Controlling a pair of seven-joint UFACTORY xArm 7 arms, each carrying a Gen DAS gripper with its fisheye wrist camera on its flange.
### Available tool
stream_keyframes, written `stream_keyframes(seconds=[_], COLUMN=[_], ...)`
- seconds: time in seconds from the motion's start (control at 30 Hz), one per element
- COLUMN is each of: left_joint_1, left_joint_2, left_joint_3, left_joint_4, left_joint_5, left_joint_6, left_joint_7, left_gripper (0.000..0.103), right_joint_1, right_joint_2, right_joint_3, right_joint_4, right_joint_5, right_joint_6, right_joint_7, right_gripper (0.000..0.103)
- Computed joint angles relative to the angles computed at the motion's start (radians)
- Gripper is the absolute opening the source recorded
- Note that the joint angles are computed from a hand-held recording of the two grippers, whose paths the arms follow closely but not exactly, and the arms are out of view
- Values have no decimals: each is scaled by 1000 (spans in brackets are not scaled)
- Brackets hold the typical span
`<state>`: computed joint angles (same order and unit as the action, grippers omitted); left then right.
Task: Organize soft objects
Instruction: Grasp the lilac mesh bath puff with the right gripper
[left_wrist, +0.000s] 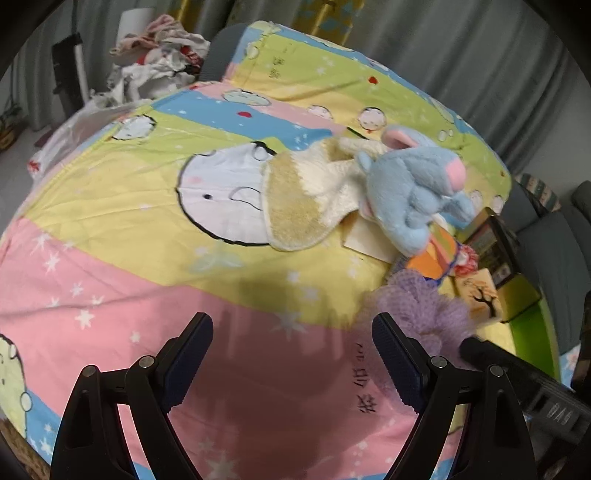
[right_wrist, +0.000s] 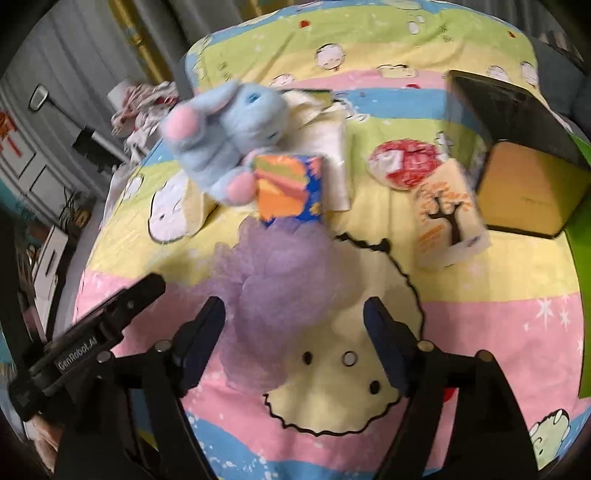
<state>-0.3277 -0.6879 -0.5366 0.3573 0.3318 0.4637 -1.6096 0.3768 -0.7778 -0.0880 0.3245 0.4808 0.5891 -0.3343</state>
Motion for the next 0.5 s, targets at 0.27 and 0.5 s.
stream_keyframes(seconds=[0.27, 0.5], left_joint_1=[39, 181], left_joint_2=[141, 237], left_joint_3=[-39, -196], left_joint_4=[33, 116], left_joint_5=[15, 134], left_joint_6=[-210, -225], left_joint_7=[29, -21], left_gripper=[88, 71], right_joint_1=[62, 106], right_joint_2=[-2, 154], right_joint_3=[-113, -100], right_joint_4=[12, 50], right_joint_5=[199, 338], right_joint_6=[-10, 19], right_joint_7=[-77, -182], right_gripper=[88, 63])
